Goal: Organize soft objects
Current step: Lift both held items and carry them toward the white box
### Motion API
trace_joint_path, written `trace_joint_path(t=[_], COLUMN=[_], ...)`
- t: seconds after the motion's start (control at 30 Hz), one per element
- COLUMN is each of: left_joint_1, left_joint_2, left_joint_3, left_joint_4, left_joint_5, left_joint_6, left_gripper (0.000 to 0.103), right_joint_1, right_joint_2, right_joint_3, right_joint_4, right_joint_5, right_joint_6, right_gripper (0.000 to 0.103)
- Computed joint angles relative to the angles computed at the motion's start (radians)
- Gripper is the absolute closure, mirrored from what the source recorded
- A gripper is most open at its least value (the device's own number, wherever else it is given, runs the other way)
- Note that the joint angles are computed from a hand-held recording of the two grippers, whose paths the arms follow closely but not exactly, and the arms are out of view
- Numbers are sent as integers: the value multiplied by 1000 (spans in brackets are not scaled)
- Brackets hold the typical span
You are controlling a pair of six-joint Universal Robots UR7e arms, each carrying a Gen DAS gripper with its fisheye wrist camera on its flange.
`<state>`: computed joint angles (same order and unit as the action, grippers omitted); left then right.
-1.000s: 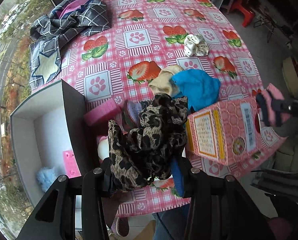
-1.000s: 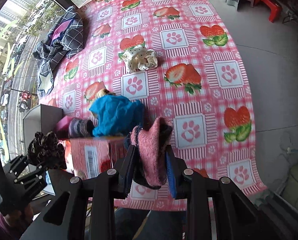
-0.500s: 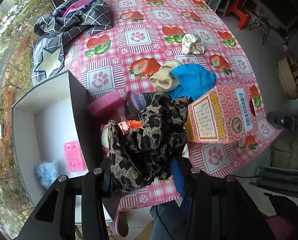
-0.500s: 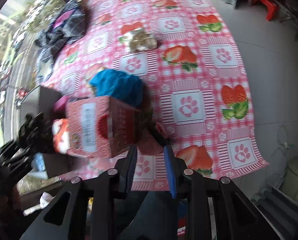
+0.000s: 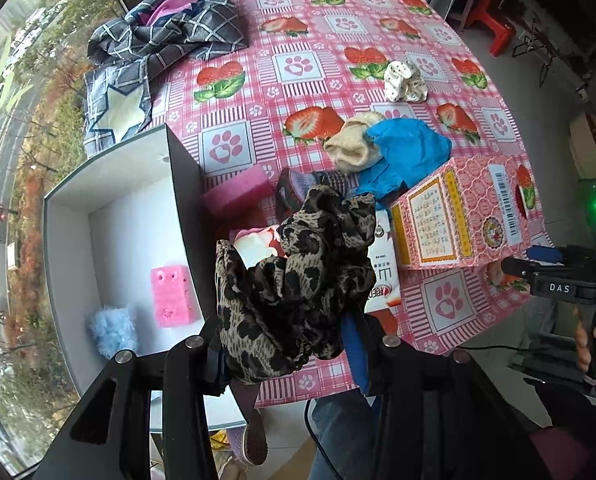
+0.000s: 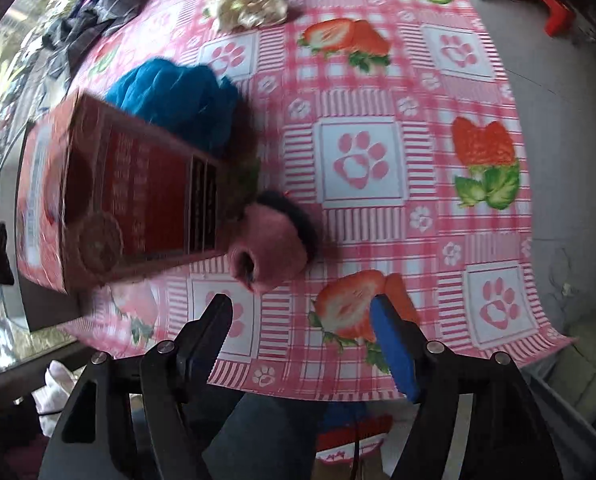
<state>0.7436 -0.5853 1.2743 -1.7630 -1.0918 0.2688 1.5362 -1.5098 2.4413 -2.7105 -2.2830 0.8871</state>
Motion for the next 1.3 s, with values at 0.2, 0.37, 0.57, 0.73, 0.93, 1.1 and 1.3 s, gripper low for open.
trace_joint_path(t=[0.2,0.37,0.57,0.73,0.93,1.1,1.3], left_joint_1=[-12,-13,-15,-11,-2,5,21], left_joint_2=[-3,-3,1,7,13,7,-7], left_joint_3=[23,24,16,4,-9,-2,0], left_joint_4=[9,33,50,44,29,-4,-45], left_joint_5=[35,67,93,85,55,33,25], left_joint_6=[0,-20,-29,-32,-28,-16,-26], left_gripper=[54,54,54,54,54,54,54], right_joint_1=[-55,-105,-142,-133,-59,84,222], right_joint_2=[61,113,154,103,2,-17,25], right_joint_3=[7,1,-9,1,35,5,-101], right_joint_4=[-146,-252,-303,-272,-175,-31,131], right_joint_5=[1,44,106,107,87,38,-3], right_joint_6=[-133,-238,-275,-225,-111,4,25], right_gripper=[30,39,73,80,80,80,80])
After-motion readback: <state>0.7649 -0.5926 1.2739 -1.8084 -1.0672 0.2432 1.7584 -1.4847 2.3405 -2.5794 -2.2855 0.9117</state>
